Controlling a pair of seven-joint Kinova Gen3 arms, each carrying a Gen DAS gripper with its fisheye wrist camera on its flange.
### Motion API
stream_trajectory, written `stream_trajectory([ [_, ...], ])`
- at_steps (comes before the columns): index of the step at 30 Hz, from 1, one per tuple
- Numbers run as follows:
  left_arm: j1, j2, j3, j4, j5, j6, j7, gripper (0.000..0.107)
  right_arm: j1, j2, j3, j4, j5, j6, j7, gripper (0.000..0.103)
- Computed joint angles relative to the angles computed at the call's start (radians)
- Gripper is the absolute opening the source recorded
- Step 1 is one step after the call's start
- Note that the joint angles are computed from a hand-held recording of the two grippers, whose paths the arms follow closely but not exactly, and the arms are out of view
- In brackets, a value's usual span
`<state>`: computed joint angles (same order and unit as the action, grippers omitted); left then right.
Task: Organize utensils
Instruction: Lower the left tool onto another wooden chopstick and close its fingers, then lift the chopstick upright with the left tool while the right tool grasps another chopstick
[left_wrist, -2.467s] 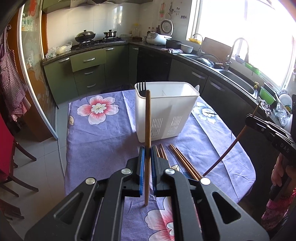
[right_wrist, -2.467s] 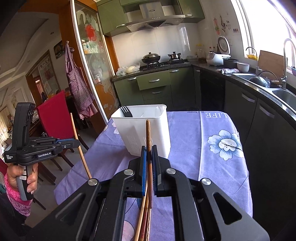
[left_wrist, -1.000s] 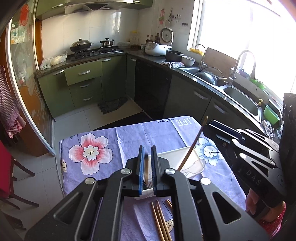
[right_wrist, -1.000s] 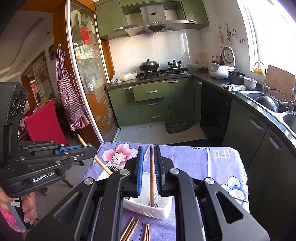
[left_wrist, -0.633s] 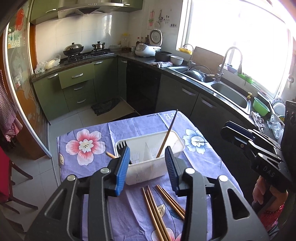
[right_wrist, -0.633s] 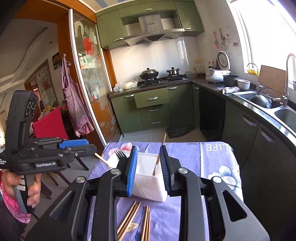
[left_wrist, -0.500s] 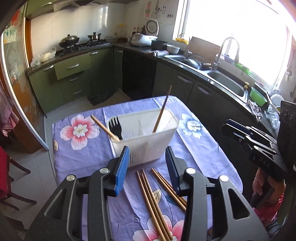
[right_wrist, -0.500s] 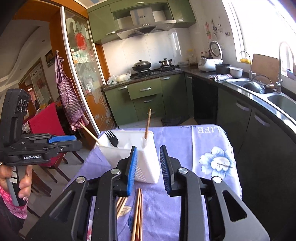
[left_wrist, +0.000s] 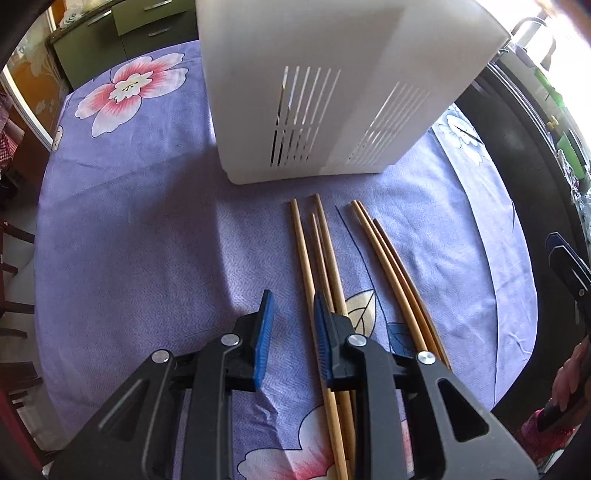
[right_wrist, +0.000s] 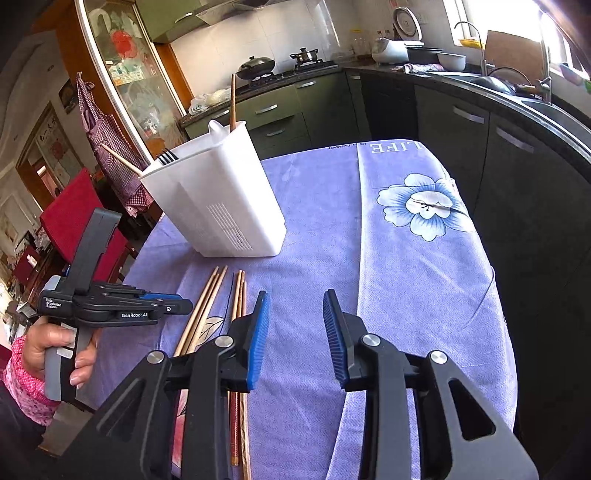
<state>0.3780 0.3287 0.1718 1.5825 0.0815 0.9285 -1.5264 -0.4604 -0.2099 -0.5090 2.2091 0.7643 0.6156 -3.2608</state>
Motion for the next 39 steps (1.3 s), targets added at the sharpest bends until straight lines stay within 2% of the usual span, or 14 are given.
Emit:
stream_trajectory([
  [7,0.053,0.027,-0.008,-0.040,-0.062,0.035,0.056,0.020,0.003,0.008,0.008,0.000,-0.005,-0.023,0.007,0.030],
  [13,0.113,0.032,-0.018,-0.038,-0.146,0.022,0.122,0.020,-0.008,0.014,0.016,-0.011,-0.018,-0.011,0.028,0.030],
  [16,0.129,0.030,-0.022,-0.028,-0.184,0.008,0.140,0.009,-0.014,0.020,0.021,-0.016,-0.029,-0.004,0.043,0.034],
  [21,0.069,0.007,-0.005,0.001,-0.122,-0.007,0.076,0.006,-0.051,0.084,0.068,-0.056,-0.084,-0.022,0.170,0.036],
  [27,-0.009,-0.105,-0.001,0.090,-0.043,-0.104,-0.011,0.006,-0.136,0.240,0.141,-0.153,-0.141,-0.033,0.372,0.036],
  [30,-0.043,-0.168,-0.002,0.134,-0.002,-0.148,-0.050,0.006,-0.185,0.299,0.171,-0.192,-0.117,-0.001,0.377,0.032],
  [39,-0.103,-0.305,-0.012,0.237,0.105,-0.225,-0.162,0.006,-0.320,0.387,0.271,-0.267,-0.072,0.134,0.352,0.032],
])
